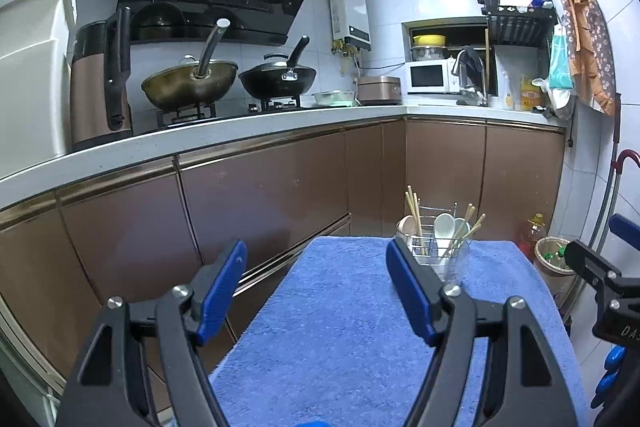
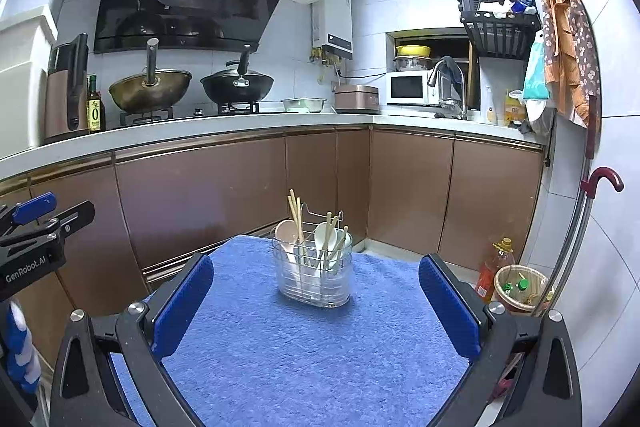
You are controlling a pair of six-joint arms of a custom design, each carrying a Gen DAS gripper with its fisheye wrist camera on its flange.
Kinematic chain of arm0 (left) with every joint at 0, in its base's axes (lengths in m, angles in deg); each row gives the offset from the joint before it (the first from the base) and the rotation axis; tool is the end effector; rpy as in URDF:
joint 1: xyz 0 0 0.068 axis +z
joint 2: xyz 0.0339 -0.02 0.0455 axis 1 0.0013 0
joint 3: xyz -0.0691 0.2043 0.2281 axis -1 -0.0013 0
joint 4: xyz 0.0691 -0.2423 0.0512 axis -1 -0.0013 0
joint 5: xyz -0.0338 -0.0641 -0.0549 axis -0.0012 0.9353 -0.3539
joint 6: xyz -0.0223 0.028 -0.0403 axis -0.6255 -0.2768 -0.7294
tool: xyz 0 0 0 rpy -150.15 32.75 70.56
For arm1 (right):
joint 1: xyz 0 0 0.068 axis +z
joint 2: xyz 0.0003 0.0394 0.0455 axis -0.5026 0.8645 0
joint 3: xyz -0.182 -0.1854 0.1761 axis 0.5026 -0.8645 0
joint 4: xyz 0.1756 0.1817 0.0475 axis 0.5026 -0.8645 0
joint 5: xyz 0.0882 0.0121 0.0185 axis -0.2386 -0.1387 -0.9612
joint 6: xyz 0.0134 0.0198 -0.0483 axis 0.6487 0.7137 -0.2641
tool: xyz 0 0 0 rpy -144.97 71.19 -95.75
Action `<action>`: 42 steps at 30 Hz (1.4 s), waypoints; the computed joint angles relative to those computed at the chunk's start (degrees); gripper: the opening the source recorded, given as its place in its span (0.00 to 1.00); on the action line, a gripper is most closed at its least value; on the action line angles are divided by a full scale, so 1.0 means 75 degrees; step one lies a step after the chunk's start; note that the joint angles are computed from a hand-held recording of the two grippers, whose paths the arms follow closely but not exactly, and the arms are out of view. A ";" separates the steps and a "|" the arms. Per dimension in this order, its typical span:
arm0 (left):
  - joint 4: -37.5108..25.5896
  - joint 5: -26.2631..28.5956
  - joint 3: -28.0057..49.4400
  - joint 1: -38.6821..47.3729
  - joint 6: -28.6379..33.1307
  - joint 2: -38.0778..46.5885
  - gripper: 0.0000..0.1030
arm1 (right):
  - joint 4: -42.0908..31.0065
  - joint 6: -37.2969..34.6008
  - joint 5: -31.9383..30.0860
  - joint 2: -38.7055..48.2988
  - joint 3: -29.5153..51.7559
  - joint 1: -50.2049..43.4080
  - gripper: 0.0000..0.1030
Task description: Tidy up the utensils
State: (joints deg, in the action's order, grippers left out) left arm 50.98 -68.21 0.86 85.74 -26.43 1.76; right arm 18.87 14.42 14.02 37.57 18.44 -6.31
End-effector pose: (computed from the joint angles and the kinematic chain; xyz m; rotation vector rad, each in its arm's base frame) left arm 0.1659 0.0054 0.3606 -0.3632 1.8426 0.3750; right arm 0.2547 0.1147 0.3403 -0.4429 1.8133 0.3185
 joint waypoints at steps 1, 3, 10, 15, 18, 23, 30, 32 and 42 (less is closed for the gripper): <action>-0.0025 0.0006 -0.0002 0.0021 0.0020 -0.0065 0.69 | 0.0003 0.0007 0.0034 -0.0066 -0.0038 0.0031 1.00; -0.0081 -0.0064 -0.0049 -0.0020 0.0024 -0.0244 0.69 | -0.0012 0.0003 0.0130 -0.0172 -0.0091 0.0112 1.00; -0.0246 -0.0221 -0.0205 -0.0028 0.0012 -0.0624 0.69 | -0.0110 -0.0042 0.0784 -0.0410 -0.0247 0.0400 1.00; -0.0360 -0.0355 -0.0323 0.0017 -0.0081 -0.0833 0.69 | -0.0035 -0.0019 0.1014 -0.0621 -0.0413 0.0391 1.00; -0.0450 -0.0491 -0.0363 -0.0029 -0.0170 -0.0946 0.69 | -0.0066 -0.0002 0.1084 -0.0705 -0.0453 0.0390 1.00; -0.0585 -0.0679 -0.0397 -0.0185 -0.0223 -0.1110 0.70 | -0.0093 0.0031 0.1093 -0.0796 -0.0477 0.0347 1.00; -0.0635 -0.0746 -0.0382 -0.0255 -0.0204 -0.1215 0.70 | -0.0106 -0.0033 0.1225 -0.0945 -0.0537 0.0369 1.00; -0.0614 -0.0691 -0.0392 -0.0210 -0.0173 -0.1236 0.70 | -0.0133 -0.0021 0.1200 -0.0985 -0.0536 0.0334 1.00; -0.0694 -0.0889 -0.0396 -0.0326 -0.0308 -0.1336 0.71 | -0.0162 -0.0011 0.1114 -0.1139 -0.0601 0.0163 1.00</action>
State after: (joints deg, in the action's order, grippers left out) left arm 45.78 -74.87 -2.11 83.29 -28.74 -8.27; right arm 17.66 14.34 22.37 29.03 13.93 -5.09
